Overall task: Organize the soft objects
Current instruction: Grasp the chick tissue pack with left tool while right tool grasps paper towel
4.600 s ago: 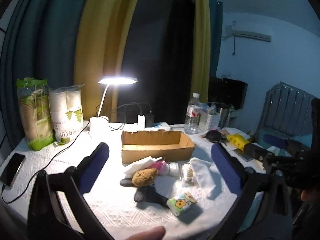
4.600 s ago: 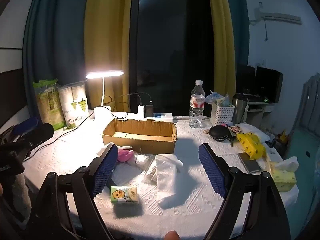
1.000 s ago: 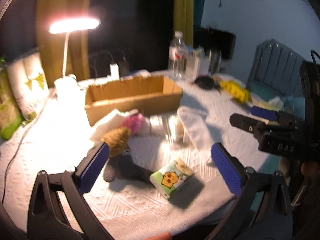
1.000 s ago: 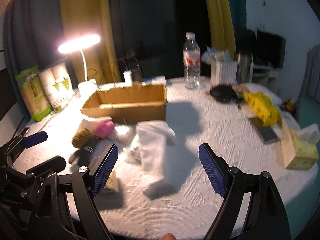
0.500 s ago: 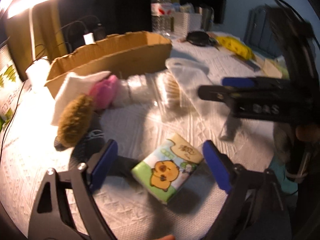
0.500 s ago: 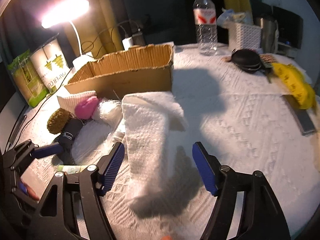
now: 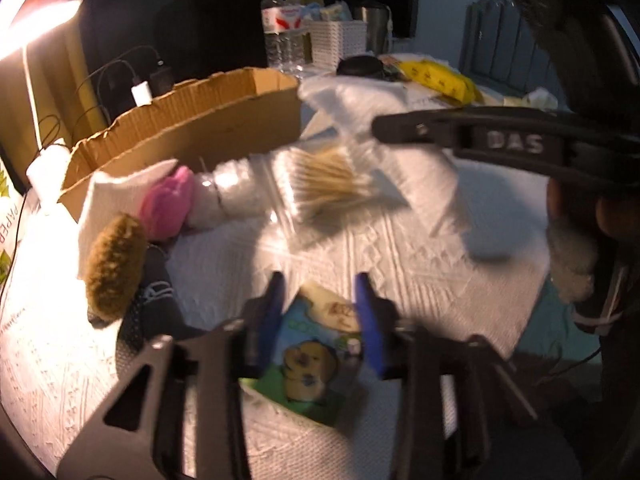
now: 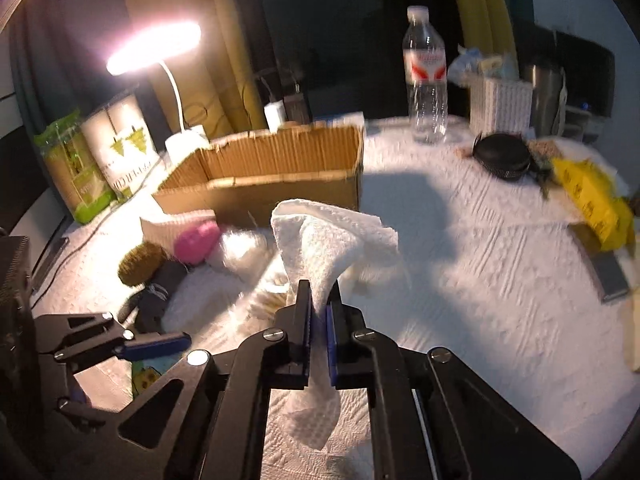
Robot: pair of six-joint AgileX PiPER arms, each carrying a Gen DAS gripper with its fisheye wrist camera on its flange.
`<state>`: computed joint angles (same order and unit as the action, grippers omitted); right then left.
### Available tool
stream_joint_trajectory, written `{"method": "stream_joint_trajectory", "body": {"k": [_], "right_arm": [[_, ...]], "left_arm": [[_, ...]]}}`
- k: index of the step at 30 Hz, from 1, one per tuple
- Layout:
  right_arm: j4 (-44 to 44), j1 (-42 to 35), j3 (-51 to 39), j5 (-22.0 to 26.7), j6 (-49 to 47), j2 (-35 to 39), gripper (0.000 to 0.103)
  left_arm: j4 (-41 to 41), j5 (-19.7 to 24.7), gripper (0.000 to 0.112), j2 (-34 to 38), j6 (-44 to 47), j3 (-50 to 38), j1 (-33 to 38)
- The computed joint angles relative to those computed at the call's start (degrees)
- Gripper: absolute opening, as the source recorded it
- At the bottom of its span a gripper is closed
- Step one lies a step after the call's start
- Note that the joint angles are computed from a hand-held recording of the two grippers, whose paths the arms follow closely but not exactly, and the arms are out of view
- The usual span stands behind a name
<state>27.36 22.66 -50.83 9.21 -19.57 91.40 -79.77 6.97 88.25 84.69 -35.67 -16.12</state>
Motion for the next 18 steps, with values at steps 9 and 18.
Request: {"method": "stream_joint_trajectory", "body": {"k": [9, 18], "right_arm": [[-18.34, -0.20, -2.39, 0.13, 17.24, -3.96, 0.007], [-24.95, 0.72, 0.89, -0.64, 25.31, -5.48, 0.007]], "left_arm": [[11.89, 7.65, 0.035, -1.02, -10.78, -1.49, 6.91], [5.77, 7.71, 0.076, -1.67, 2.05, 2.90, 5.46]]}}
